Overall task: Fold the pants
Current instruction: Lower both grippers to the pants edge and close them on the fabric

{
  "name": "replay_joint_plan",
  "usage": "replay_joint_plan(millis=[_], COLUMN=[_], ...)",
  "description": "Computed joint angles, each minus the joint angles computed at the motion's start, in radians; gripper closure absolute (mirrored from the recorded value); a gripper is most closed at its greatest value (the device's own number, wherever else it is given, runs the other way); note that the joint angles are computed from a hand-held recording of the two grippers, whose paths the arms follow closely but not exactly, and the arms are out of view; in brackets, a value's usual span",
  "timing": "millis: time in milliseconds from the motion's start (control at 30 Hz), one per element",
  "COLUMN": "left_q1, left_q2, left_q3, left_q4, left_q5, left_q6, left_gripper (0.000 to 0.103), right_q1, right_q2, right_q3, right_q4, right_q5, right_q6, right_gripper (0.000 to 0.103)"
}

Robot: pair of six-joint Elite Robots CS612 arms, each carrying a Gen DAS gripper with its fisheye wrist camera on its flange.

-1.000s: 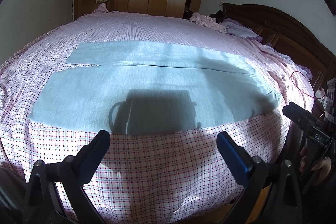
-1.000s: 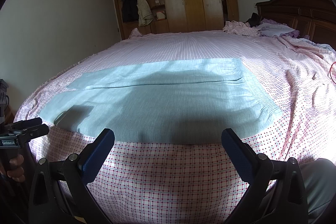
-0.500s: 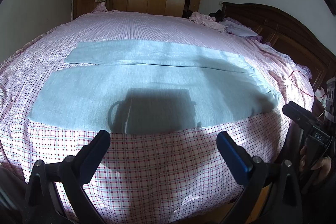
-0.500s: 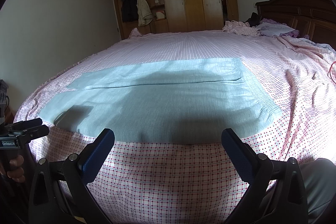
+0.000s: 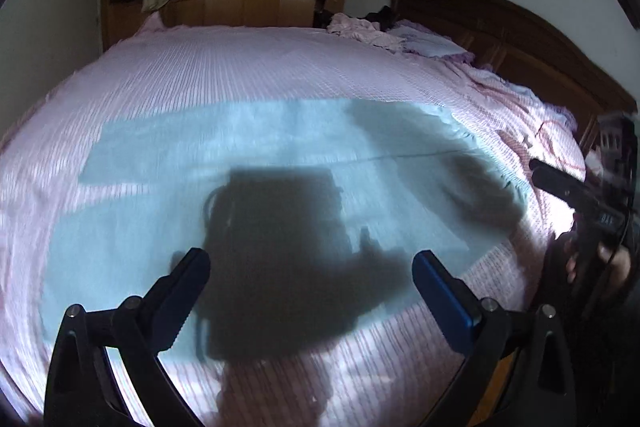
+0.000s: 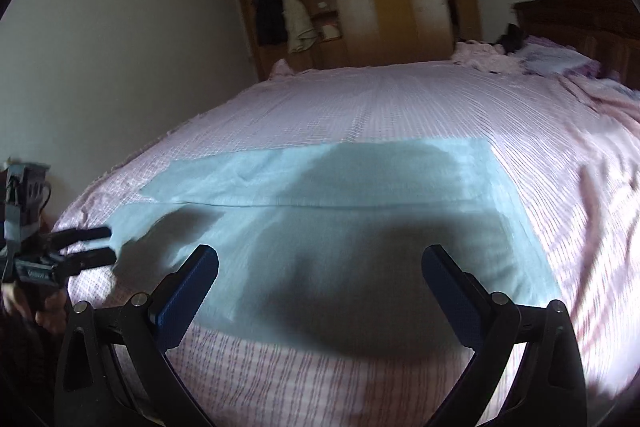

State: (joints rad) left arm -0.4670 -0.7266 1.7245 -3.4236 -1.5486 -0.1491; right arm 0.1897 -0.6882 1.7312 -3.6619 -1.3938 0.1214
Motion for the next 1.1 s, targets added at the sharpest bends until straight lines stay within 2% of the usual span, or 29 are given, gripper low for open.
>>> replay_joint_plan(millis=[67,100,167,267,333,433,533,600,633,700,767,867,1033,1100], left_q1=[0.015,0.023,0.03,0.043,0.05,0.058,0.057,0.06,0.062,0.068,0.077,0.088,0.107,0.111], left_q2=[0.005,0.01,0.021,0.05,0.073,0.132,0.199,0.256,0.28,0.327,0.361,0.4,0.442,0.452], left_q3=[-0.047,-0.075,-0.125,-0.229,-0.294,-0.445,-0.575,-0.676,-0.716,-0.791,-0.847,-0.923,-1.021,-1.053], left_q4=[0.052,0.078,0.13,0.244,0.306,0.461,0.562,0.633,0.663,0.706,0.736,0.79,0.896,0.946], left_q5=[-0.029,-0.04,-0.017,0.026,0.04,0.053,0.088,0.093,0.094,0.094,0.071,0.03,-0.021,-0.031], left_q6=[0.052,0.078,0.11,0.175,0.222,0.354,0.471,0.543,0.561,0.577,0.584,0.582,0.604,0.577], left_gripper=[0.0,0.0,0.0,0.0,0.0,0.0,0.0,0.0,0.0,0.0,0.0,0.0,0.0,0.0], right_q1=[-0.013,-0.015,-0.021,-0.036,-0.047,-0.049,-0.042,-0.035,-0.031,-0.022,-0.013,-0.005,-0.014,-0.018], right_q2=[-0.01,-0.011,-0.007,0.011,0.028,0.066,0.114,0.152,0.175,0.225,0.277,0.322,0.357,0.374], right_q3=[-0.049,-0.074,-0.121,-0.197,-0.259,-0.383,-0.508,-0.598,-0.649,-0.756,-0.86,-0.936,-1.002,-1.052], right_q4=[0.137,0.194,0.275,0.361,0.447,0.617,0.764,0.879,0.948,1.093,1.229,1.296,1.332,1.417], right_q5=[0.04,0.038,0.044,0.111,0.184,0.231,0.241,0.248,0.242,0.214,0.181,0.131,0.137,0.146], right_q6=[-0.084,-0.116,-0.16,-0.232,-0.281,-0.389,-0.528,-0.638,-0.696,-0.773,-0.833,-0.886,-0.885,-0.88], right_gripper=[0.005,0.005,0.005,0.005,0.005,0.007,0.013,0.028,0.031,0.04,0.042,0.042,0.042,0.042])
